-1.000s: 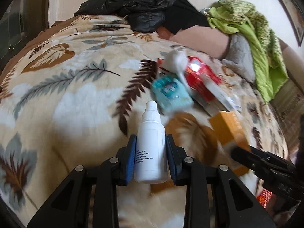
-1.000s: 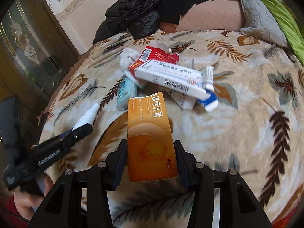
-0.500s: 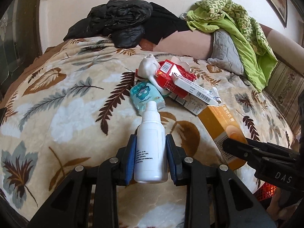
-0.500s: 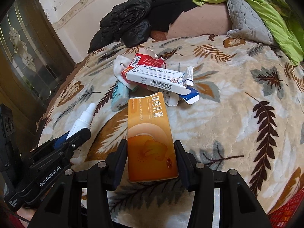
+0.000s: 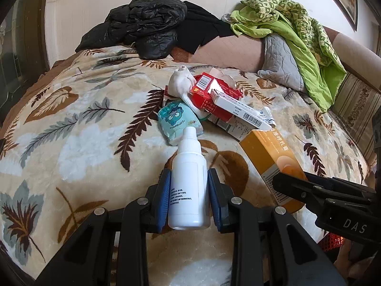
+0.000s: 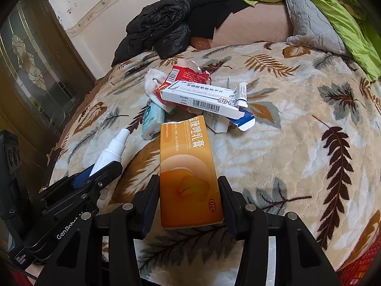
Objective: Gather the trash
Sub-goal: 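Lift the white bottle with the left tool while the right tool lifts the orange box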
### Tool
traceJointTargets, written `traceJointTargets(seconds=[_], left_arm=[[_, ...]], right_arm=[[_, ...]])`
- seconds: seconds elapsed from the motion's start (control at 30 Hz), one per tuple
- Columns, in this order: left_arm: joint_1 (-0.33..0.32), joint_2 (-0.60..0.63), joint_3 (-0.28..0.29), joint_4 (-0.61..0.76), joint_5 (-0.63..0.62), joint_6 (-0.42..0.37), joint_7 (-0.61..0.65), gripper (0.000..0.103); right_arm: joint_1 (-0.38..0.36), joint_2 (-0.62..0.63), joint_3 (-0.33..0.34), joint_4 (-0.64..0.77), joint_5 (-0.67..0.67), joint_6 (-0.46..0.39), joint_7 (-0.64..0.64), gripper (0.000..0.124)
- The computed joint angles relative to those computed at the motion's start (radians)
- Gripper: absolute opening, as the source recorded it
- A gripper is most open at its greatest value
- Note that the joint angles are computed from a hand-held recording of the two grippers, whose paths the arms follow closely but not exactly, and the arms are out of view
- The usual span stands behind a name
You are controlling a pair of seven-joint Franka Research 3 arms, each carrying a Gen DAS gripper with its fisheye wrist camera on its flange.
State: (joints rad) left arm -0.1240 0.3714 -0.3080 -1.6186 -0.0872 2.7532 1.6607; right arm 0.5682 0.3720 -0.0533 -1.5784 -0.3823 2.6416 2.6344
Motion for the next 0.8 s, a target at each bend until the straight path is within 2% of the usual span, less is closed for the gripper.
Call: traceJointTargets(seconds=[0.63,0.8], left_arm=[[-0.004,-0.003,-0.004,-0.009,0.016,0.013,0.002,0.029],[0.009,-0.008,-0.022,-0.013,-0.011,0.016,0.036,0.029]], right_arm=[[0.003,-0.022,-0.005,-0.027,-0.029,0.01,0.045,0.052],[-0.001,-0.063,-0.007,-0.082,-0.045,0.043,0.085,0.052]])
